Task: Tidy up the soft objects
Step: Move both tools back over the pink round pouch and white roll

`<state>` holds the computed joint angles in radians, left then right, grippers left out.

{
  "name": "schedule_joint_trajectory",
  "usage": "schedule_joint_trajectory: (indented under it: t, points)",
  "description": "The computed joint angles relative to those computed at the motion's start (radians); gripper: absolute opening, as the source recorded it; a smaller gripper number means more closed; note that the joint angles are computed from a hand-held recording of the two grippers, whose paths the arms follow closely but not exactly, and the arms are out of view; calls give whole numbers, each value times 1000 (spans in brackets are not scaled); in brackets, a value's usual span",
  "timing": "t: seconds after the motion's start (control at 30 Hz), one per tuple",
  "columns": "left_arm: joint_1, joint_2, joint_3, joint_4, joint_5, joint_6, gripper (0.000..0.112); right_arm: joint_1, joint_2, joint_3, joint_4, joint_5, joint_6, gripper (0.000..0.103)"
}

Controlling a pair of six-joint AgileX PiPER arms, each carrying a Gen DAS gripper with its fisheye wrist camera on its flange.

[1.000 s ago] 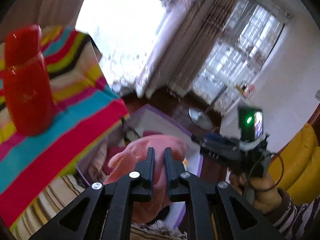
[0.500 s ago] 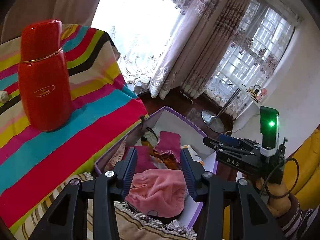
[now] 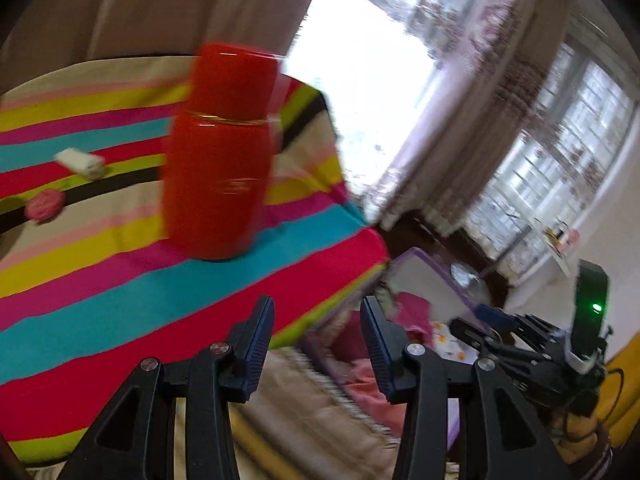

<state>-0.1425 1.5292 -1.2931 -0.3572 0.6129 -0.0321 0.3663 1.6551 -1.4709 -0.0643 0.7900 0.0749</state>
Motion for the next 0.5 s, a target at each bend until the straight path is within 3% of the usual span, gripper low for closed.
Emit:
schedule_joint_trajectory:
  t: [0.5]
  points:
    - [395, -57, 132, -76, 9, 117, 49, 269, 169, -243, 59, 40, -77, 60]
